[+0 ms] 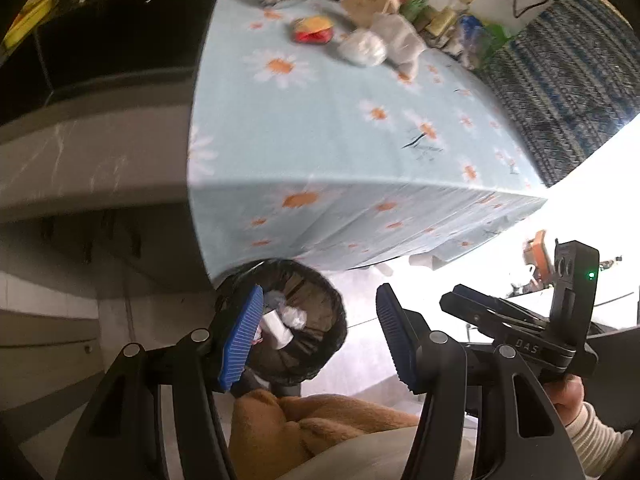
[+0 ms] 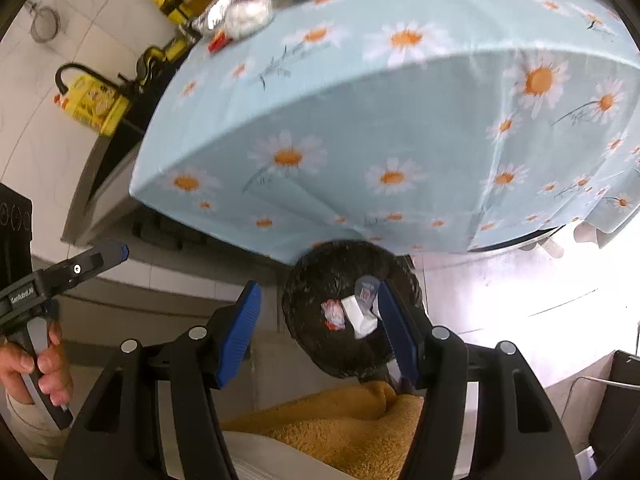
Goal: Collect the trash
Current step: 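Raise both open tools back toward the table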
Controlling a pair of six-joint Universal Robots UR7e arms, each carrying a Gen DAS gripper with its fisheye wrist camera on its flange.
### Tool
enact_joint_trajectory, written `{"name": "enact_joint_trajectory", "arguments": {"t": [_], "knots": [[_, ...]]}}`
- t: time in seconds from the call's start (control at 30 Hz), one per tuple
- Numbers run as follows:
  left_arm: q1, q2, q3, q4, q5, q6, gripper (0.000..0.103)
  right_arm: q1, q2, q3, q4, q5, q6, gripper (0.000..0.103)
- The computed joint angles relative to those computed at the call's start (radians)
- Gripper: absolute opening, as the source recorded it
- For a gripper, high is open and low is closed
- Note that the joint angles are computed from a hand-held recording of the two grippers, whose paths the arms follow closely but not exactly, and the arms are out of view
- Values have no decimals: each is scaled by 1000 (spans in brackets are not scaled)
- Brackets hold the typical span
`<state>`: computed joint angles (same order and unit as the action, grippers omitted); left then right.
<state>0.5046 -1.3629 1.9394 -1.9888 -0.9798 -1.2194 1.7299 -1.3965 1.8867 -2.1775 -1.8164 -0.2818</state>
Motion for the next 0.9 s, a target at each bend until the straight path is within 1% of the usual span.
{"name": "enact_joint_trajectory", "arguments": {"t": [0.17,0.3,0.5,0.6,0.73,0.87,0.9], "knots": [[8,12,-40,-18,8,78,57,39,-1,-26,-52,6,30,61],[18,26,-84,-16,33,148,57,77,12,-61,-99,7,22,61],[20,29,-160,10,105,219,57,128,59,-150,-143,8,-5,62],[29,37,-203,33,150,253,57,142,97,-210,-153,20,-30,64],[51,63,-275,75,199,275,57,148,158,-308,-131,29,-56,65],[73,114,-374,150,264,303,57,146,222,-406,-114,53,-97,68],[77,122,-390,163,273,303,57,142,249,-447,-97,65,-110,68]]}}
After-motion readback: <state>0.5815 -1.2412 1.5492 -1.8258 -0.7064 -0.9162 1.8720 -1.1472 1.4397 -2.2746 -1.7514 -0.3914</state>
